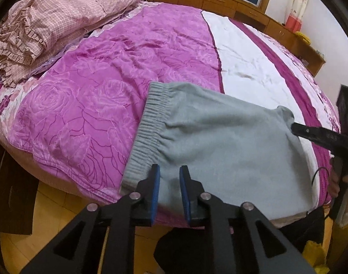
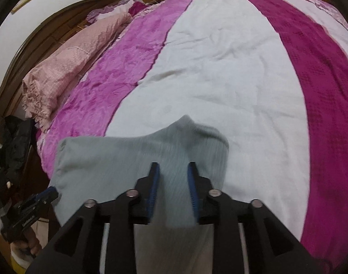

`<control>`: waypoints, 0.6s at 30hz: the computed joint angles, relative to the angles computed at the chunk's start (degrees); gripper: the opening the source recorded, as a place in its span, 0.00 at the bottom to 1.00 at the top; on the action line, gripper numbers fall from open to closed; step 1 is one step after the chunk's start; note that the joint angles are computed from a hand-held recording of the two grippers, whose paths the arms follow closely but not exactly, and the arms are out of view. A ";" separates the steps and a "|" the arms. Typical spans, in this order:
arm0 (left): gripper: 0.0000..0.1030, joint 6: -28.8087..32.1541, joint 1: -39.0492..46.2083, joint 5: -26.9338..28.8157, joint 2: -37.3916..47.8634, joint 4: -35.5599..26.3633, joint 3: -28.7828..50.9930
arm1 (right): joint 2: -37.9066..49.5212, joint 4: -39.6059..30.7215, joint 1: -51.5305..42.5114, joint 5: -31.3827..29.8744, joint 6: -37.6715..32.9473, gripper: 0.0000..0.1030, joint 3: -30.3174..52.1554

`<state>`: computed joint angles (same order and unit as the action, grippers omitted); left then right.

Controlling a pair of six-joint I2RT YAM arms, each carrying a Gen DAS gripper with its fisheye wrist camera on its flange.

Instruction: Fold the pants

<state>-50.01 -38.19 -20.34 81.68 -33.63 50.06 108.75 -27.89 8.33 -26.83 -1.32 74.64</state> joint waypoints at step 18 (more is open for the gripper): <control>0.26 -5.02 -8.51 -1.32 7.61 -4.02 8.66 | -14.28 -1.44 -5.87 -5.13 1.06 0.39 -20.13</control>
<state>-55.03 -46.70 -21.65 89.29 -37.65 58.72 94.47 -29.33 2.46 -31.96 -0.26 54.51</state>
